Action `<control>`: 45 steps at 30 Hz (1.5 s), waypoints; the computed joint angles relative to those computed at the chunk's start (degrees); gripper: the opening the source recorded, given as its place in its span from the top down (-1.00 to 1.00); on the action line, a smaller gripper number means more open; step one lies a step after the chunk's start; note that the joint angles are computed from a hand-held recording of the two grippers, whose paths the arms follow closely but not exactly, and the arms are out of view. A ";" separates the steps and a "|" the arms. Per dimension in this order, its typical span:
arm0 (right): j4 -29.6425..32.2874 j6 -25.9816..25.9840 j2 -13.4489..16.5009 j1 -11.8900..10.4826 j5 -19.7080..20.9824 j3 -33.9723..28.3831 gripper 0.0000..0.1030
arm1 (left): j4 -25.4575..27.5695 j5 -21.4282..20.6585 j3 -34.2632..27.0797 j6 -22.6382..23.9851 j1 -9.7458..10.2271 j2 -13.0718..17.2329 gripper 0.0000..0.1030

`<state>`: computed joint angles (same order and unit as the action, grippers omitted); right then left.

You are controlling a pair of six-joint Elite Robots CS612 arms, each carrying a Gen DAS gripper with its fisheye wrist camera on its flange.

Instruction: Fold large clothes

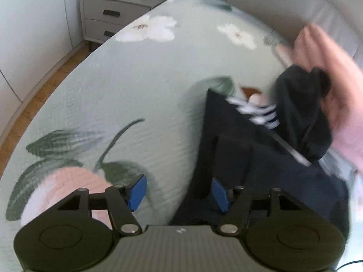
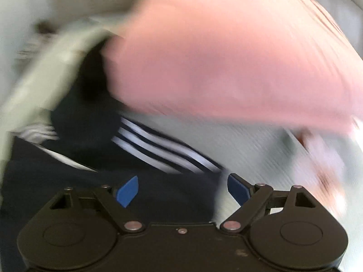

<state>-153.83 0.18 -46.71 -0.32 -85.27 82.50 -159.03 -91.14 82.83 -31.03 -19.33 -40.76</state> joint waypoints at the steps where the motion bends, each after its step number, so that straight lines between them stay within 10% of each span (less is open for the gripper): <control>1: -0.42 -0.90 0.45 0.38 2.17 -1.37 -0.98 | -0.44 -0.78 -0.11 0.14 0.09 -0.01 -0.28; 8: -2.07 -3.39 8.90 3.88 1.78 -16.97 -0.95 | -1.23 -5.00 -1.43 1.65 0.49 0.98 -0.28; 16: 9.30 -15.42 22.43 7.09 -10.51 -39.84 -0.87 | -0.85 -9.97 -3.09 2.15 1.77 2.78 -0.28; 24: 16.47 -18.87 29.70 8.62 -14.28 -51.49 -0.79 | 0.51 -10.16 -3.41 1.24 2.34 3.43 -0.27; 26: 13.04 -17.25 28.95 8.53 -13.46 -48.83 -0.29 | 1.15 -10.03 -3.43 1.30 2.33 3.43 -0.27; 27: 9.03 -17.14 27.91 8.58 -13.59 -45.84 0.56 | 1.62 -10.08 -3.49 1.26 2.31 3.42 -0.26; 28: 5.06 -17.46 27.12 8.73 -14.63 -43.33 0.86 | 1.71 -10.22 -3.52 1.18 2.29 3.41 -0.26; 33: -9.58 -8.80 21.87 6.99 -7.77 -32.50 0.88 | -0.70 -11.04 -2.34 0.91 1.99 2.66 -0.25; 45: -26.37 -14.82 1.74 3.36 13.23 1.47 0.88 | -8.31 -12.25 4.61 0.19 1.24 -2.27 -0.25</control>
